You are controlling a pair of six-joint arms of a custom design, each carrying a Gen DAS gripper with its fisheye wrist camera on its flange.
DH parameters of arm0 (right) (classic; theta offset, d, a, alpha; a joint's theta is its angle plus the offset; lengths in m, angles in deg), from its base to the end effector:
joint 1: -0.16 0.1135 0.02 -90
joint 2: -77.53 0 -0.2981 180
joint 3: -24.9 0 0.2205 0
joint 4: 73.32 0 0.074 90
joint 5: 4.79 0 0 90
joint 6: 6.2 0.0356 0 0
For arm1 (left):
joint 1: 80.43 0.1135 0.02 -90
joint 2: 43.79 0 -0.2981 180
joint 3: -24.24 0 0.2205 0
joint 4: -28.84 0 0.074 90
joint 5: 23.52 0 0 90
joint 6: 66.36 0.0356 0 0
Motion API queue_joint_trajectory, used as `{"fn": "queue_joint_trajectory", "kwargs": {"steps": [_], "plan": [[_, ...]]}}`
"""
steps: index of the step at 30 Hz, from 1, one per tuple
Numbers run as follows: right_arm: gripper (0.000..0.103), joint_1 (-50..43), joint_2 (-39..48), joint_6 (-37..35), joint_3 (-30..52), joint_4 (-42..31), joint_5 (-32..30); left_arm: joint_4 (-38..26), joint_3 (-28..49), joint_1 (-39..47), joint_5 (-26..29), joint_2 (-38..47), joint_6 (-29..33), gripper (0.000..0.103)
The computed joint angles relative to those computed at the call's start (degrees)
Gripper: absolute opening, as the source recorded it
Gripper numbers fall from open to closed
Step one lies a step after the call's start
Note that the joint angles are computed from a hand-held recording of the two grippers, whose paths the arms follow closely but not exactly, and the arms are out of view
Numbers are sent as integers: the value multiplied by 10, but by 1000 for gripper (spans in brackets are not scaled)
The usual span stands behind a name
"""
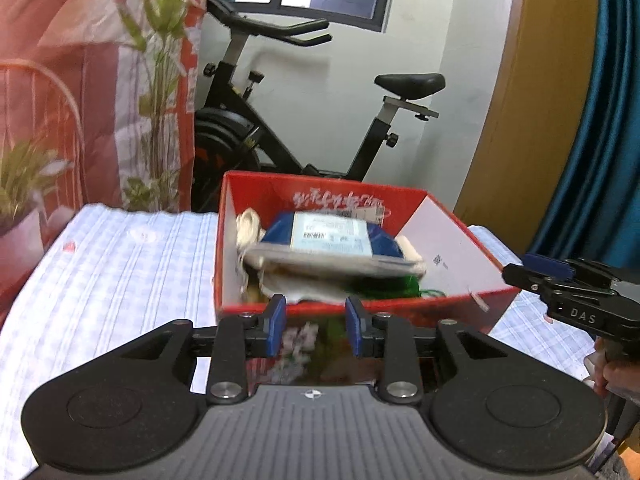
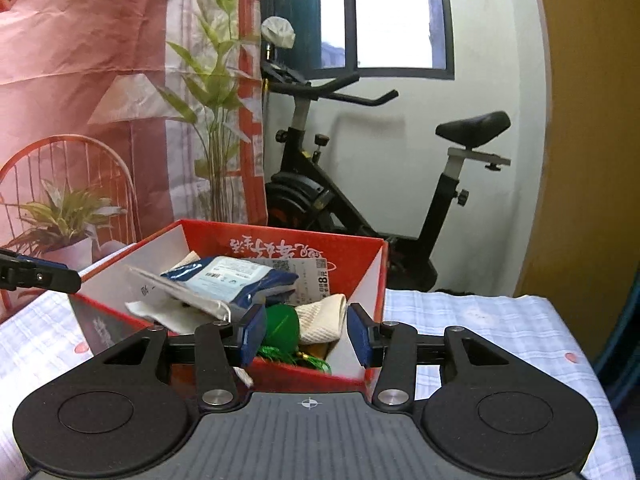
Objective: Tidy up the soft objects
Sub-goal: 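Lower the blue packet into the red box and open both tools, then move both tools down to the black eye mask beside the box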
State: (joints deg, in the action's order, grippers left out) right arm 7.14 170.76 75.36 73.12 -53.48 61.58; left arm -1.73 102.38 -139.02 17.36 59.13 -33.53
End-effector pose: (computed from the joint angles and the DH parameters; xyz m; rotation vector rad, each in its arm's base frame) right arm 0.2853 0.0493 0.2098 -0.5250 1.9222 0.3972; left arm 0.2013 -0.2780 0.2316 -0.2757 2.1218 -0.0449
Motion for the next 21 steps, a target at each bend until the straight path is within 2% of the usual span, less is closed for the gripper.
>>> {"fn": "queue_joint_trajectory", "kwargs": {"steps": [6, 16, 21], "plan": [[42, -9, -4, -3, -69, 61, 4, 9, -28, -6, 14, 15, -38, 34], [42, 46, 95, -1, -121, 134, 61, 55, -92, 6, 62, 32, -89, 34], [42, 58, 151, -6, -178, 233, 74, 93, -131, 5, 74, 31, -122, 41]]}}
